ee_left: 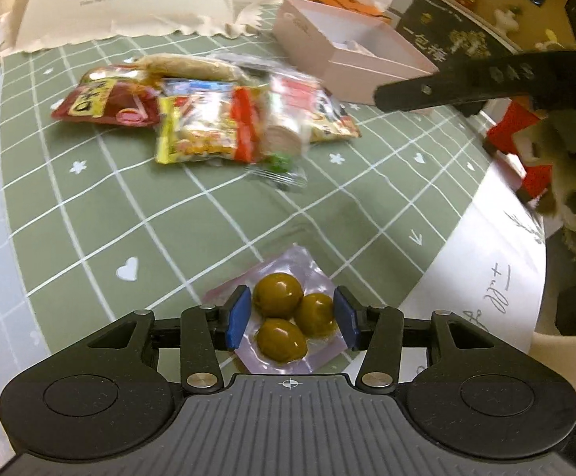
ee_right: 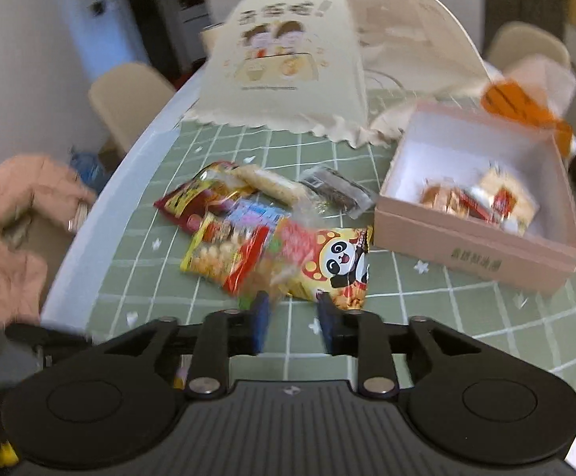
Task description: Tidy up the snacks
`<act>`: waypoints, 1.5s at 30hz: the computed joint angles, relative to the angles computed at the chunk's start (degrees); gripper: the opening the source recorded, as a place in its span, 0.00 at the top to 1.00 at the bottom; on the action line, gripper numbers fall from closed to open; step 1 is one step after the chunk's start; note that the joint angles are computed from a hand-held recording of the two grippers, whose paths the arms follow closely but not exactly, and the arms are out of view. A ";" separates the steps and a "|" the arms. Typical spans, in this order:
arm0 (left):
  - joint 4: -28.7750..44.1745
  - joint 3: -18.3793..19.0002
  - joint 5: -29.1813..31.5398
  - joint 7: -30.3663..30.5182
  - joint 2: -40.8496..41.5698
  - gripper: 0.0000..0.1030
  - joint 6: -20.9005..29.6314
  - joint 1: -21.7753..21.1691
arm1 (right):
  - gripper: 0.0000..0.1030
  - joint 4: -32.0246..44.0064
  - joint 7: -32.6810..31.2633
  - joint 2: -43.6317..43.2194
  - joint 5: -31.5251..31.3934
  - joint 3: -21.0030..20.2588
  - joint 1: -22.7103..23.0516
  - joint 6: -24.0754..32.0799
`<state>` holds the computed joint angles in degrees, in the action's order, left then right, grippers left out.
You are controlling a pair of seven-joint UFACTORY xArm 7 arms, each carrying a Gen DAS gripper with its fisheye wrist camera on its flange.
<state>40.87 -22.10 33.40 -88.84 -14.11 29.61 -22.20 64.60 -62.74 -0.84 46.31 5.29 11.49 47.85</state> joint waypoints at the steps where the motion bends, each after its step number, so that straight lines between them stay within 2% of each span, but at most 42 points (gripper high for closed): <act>1: -0.36 -0.11 -0.29 -0.44 -0.68 0.49 0.81 -0.09 | 0.66 0.10 2.86 0.81 0.35 0.46 0.41 -2.21; 2: -0.68 -0.31 -0.59 -0.91 -1.40 0.49 1.80 -0.15 | 0.66 0.00 6.34 1.47 -0.39 1.03 0.92 -4.46; 4: -1.24 -0.74 -1.15 -2.14 -2.68 0.49 3.59 -0.07 | 0.66 1.66 11.02 3.63 -1.91 1.69 1.44 -3.58; 6: -2.33 -1.09 -1.72 -3.75 -4.22 0.49 4.50 0.08 | 0.65 2.20 12.98 5.02 -3.13 2.59 1.97 -2.16; 8: -3.11 -1.37 -2.08 -4.57 -5.11 0.49 4.35 0.29 | 0.65 1.22 13.57 5.32 -5.02 3.77 3.07 -3.06; 9: -3.20 -1.43 -2.17 -4.39 -5.18 0.50 4.12 0.36 | 0.65 0.37 13.77 5.32 -6.03 4.34 3.79 -4.70; 11: -2.91 -1.44 -2.55 -3.37 -5.04 0.52 4.11 0.35 | 0.51 -1.98 15.08 5.18 -8.30 5.50 5.62 -10.45; 12: -2.67 -1.40 -2.80 -2.65 -4.94 0.52 4.18 0.26 | 0.49 -3.67 14.92 4.70 -8.94 6.06 6.50 -14.37; 13: -2.50 -1.43 -3.04 -1.97 -5.01 0.52 4.40 0.10 | 0.49 -5.30 15.47 4.21 -10.82 6.42 7.38 -17.89; 15: -2.15 -1.33 -3.92 0.02 -5.20 0.52 5.39 -0.42 | 0.52 -7.20 14.79 3.43 -13.84 6.41 8.00 -20.34; 17: -1.54 -1.20 -5.27 1.99 -4.96 0.50 7.31 -0.98 | 0.75 -8.65 11.48 2.13 -13.57 5.71 7.49 -19.29; 23: -0.14 -1.00 -6.45 2.93 -2.72 0.51 6.99 -0.79 | 0.80 -13.86 5.04 -3.18 -10.01 0.80 4.09 -16.78; 28: 5.70 -0.13 -3.29 5.67 3.60 0.49 9.45 -1.54 | 0.79 -15.63 1.65 -6.37 -6.67 -3.16 1.63 -11.21; 30: 7.86 0.54 -2.02 6.30 5.68 0.49 11.22 -2.39 | 0.73 -16.11 1.13 -7.05 -5.08 -3.32 1.48 -11.36; 32: 9.27 1.46 -0.99 6.19 7.13 0.48 12.14 -3.24 | 0.57 -16.43 -0.27 -7.59 -2.32 -3.38 1.96 -12.23; 35: 9.93 2.60 -0.26 4.98 7.85 0.48 12.58 -4.42 | 0.44 -14.47 -2.33 -6.64 2.96 -3.43 3.01 -10.01; 37: 8.92 3.11 0.37 2.69 7.16 0.48 11.48 -4.74 | 0.44 -11.78 -2.21 -4.46 4.73 -2.63 3.46 -7.34; 39: 8.01 3.47 0.24 1.96 6.42 0.48 10.49 -4.80 | 0.44 -9.11 0.04 -1.68 4.27 -0.76 4.00 -7.32; 43: 7.54 3.11 -0.78 0.87 5.32 0.48 12.43 -4.80 | 0.44 -4.66 7.14 4.26 -1.57 3.22 5.89 -12.95; 45: 6.55 3.12 -0.71 -0.27 4.51 0.48 11.40 -4.54 | 0.51 -3.39 10.45 6.38 -6.19 4.38 6.56 -15.52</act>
<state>47.42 -18.99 32.69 -89.11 -9.59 41.01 -26.74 61.21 -52.29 5.54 40.12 9.68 18.05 32.33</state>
